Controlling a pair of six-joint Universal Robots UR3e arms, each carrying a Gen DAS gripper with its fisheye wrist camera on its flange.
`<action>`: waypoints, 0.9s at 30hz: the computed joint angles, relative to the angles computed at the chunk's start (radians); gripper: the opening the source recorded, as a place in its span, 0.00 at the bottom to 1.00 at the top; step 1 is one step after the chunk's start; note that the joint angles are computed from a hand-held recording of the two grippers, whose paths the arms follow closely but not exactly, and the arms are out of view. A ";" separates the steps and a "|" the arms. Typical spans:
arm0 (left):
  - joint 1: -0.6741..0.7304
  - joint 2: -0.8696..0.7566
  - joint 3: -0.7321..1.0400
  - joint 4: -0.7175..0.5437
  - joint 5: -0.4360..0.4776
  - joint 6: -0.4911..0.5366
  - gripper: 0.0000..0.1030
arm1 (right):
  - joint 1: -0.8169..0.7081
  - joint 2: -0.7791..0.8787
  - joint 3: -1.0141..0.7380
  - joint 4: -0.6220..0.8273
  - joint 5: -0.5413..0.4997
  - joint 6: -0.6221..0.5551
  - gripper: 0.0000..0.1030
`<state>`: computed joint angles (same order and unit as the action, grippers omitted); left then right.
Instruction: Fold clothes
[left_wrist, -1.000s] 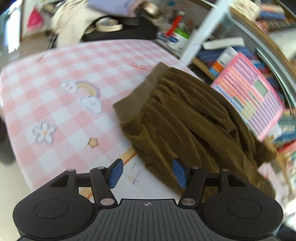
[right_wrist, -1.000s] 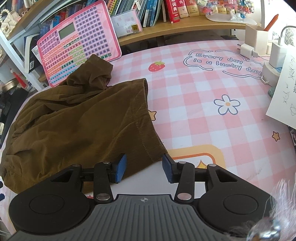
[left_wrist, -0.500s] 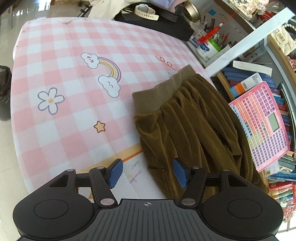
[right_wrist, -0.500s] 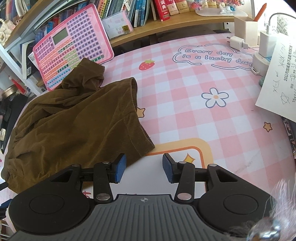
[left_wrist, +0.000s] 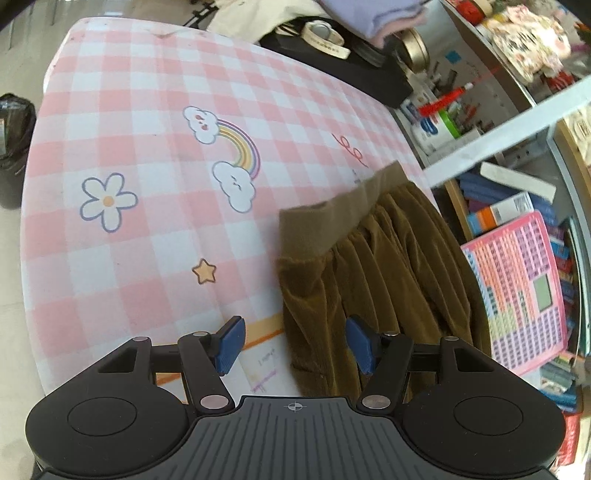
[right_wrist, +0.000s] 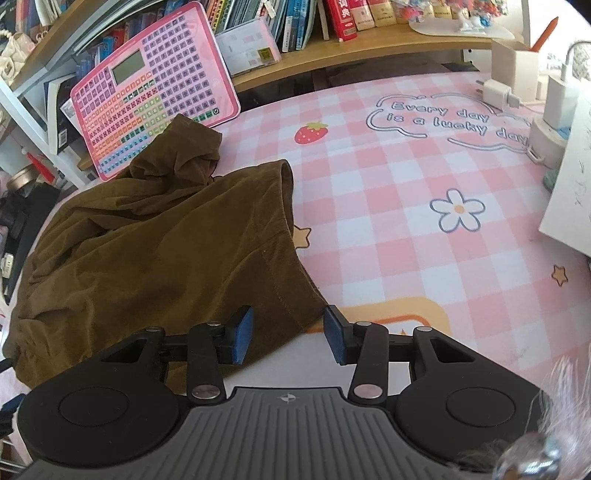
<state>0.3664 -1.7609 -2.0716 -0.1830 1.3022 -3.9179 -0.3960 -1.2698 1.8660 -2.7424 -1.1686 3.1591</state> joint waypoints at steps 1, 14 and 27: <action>0.008 0.003 -0.006 0.003 -0.005 -0.001 0.59 | 0.007 0.007 -0.008 -0.003 -0.011 0.002 0.33; 0.113 -0.069 0.029 0.041 -0.145 0.045 0.36 | 0.025 -0.155 0.166 -0.076 -0.069 0.065 0.08; 0.181 -0.133 0.307 -0.007 -0.432 0.247 0.00 | 0.070 -0.392 0.184 -0.047 -0.157 0.212 0.07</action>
